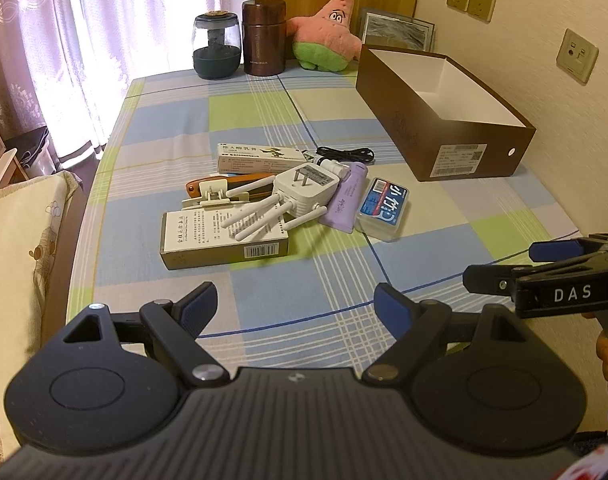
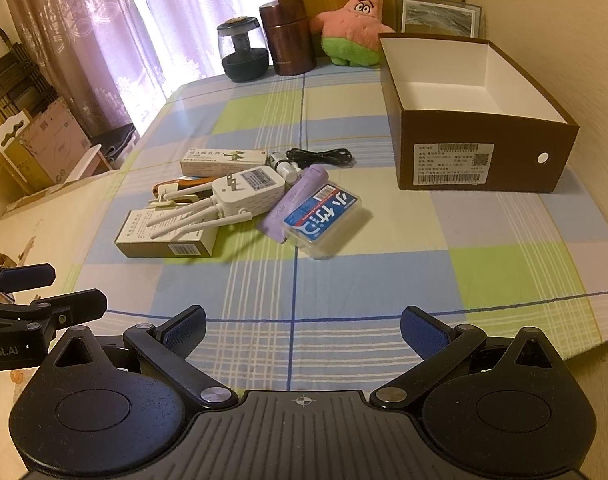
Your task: Organize rigid objects
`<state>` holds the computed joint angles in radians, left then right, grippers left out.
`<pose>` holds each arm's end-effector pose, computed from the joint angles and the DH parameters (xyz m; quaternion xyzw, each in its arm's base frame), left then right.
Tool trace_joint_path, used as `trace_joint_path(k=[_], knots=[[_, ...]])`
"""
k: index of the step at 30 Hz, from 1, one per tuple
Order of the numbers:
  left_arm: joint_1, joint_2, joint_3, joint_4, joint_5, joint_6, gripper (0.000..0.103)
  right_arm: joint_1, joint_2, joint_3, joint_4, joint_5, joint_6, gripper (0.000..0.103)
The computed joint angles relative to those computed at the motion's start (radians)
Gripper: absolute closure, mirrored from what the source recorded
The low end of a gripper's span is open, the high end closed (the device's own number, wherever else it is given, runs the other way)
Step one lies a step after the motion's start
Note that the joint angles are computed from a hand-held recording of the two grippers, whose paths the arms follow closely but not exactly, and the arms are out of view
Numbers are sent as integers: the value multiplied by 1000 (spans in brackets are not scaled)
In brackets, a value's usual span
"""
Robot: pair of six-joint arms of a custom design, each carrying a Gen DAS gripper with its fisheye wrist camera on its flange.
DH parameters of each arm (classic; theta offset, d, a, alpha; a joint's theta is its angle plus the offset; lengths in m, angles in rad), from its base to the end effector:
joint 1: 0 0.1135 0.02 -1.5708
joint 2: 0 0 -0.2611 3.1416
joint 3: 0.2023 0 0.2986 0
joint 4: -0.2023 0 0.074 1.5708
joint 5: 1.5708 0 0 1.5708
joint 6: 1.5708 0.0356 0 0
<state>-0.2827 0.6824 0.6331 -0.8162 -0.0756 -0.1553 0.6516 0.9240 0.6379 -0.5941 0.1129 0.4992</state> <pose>0.1769 -0.0486 0.2403 0.0467 0.9367 -0.0404 0.3446 0.1852 0.1362 0.2126 -0.0525 0.9382 0.1394 0.3124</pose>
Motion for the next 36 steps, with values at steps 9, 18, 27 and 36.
trace_joint_path(k=[9,18,27,36], knots=[[2,1,1,-1,2,2,20,5,33,11,20,2,3,2],[2,2,1,-2,2,2,20,2,36,10,24,0,1,2],[9,1,0,-1,6,8,20,4,64,22,37,-2,-2,2],[38,-3,-8,-2,26,29,20,-9,87,34,44,-17,-11,2]])
